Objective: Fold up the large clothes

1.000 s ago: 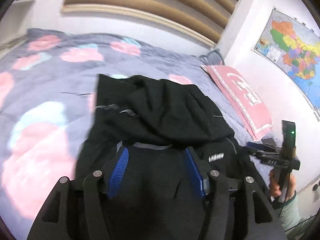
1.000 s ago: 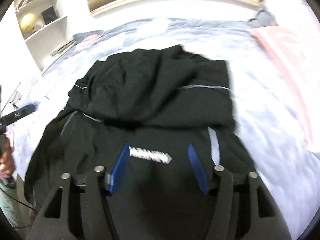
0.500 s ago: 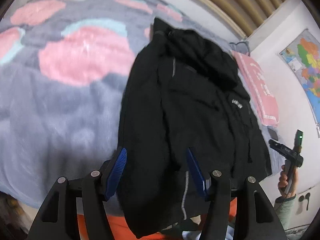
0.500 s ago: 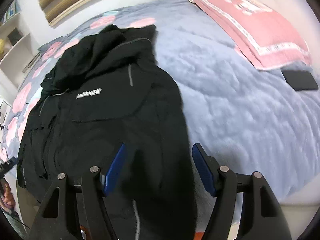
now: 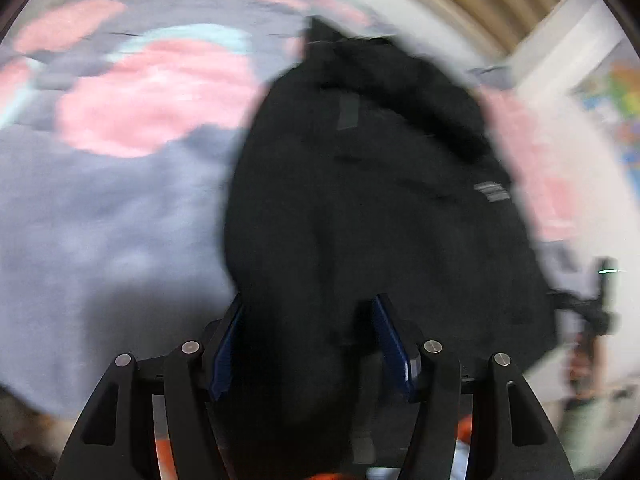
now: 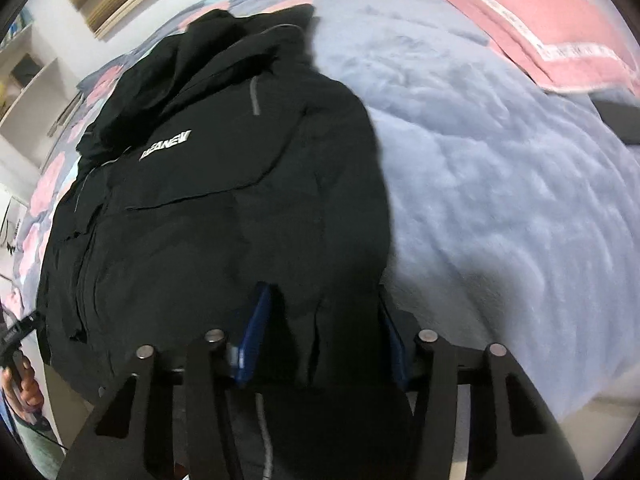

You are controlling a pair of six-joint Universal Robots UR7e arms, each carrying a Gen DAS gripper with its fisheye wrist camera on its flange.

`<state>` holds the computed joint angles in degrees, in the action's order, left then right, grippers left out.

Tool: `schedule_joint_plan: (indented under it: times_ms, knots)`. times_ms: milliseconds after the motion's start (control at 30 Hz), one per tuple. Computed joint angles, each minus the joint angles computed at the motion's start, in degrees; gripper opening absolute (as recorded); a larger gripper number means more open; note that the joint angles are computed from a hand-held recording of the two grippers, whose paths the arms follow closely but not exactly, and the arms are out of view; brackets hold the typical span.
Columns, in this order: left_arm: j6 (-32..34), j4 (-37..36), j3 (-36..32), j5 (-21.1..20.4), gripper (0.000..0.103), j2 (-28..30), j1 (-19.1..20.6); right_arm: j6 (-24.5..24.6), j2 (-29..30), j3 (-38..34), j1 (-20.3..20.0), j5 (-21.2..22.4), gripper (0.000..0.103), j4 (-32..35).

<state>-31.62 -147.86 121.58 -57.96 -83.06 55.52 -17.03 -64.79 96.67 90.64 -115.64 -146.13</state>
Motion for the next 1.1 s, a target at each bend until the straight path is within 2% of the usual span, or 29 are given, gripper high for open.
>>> schedule_joint_plan:
  times_ms: [100, 200, 233, 333, 400, 567, 733, 767, 800, 833, 900, 967, 1033, 1100]
  knots:
    - [7.14, -15.24, 1.79, -13.63, 0.062, -0.50, 1.61, -1.43, -2.20, 0.88, 0.29, 7.63, 0.056, 0.86]
    - [8.69, -20.28, 0.88, -22.03, 0.062, 1.10, 4.01, -2.00, -3.54, 1.32, -0.10, 13.96, 0.056, 1.25]
    - [8.46, -20.35, 0.62, -22.69, 0.062, 1.60, 4.49, -2.05, -3.46, 1.24, -0.31, 14.46, 0.056, 1.38]
    - [6.82, -17.29, 0.91, -19.25, 0.062, 2.33, 4.40, -0.68, -2.33, 1.23, -0.82, 10.87, 0.056, 1.70]
    - [6.24, -15.42, 2.14, -18.40, 0.062, 1.76, 4.08, -0.06, -2.31, 1.95, -1.45, 9.37, 0.056, 1.71]
    - [5.05, -8.43, 4.16, -14.57, 0.062, -0.42, 1.65, -1.31, -4.60, 4.86, -1.86, 5.88, 0.056, 2.16]
    - [4.11, -10.56, 5.84, -12.17, 0.062, -0.45, 0.49, -1.71, -8.95, 8.86, -1.56, 4.55, 0.056, 4.02]
    - [4.11, -12.04, 5.96, -12.23, 0.060, 0.05, 0.56, -2.21, -9.60, 9.70, -1.72, 4.44, 0.056, 3.69]
    - [4.17, -13.72, 6.02, -12.09, 0.049, 0.65, 0.60, -2.65, -9.86, 10.11, -1.73, 4.45, 0.056, 3.56]
    - [4.33, -14.56, 5.70, -12.02, 0.035, 1.29, 0.68, -3.00, -9.97, 10.41, -1.84, 4.59, 0.056, 3.12]
    - [4.45, -17.29, 5.57, -11.30, 0.019, 1.87, 0.52, -2.77, -9.91, 10.34, -2.30, 5.18, 0.056, 3.18]
    - [5.37, -20.16, 6.52, -11.32, 0.016, 0.23, -0.20, -3.09, -9.97, 10.32, -2.40, 7.41, 0.056, 2.87]
    - [6.46, -22.73, 6.24, -11.35, 0.016, -0.98, -0.90, -5.13, -11.30, 11.05, -2.60, 12.69, 0.056, 2.24]
    - [7.80, -25.40, 5.10, -13.34, 0.016, -1.42, -0.25, -6.18, -12.25, 11.30, -3.24, 17.43, 0.056, 2.22]
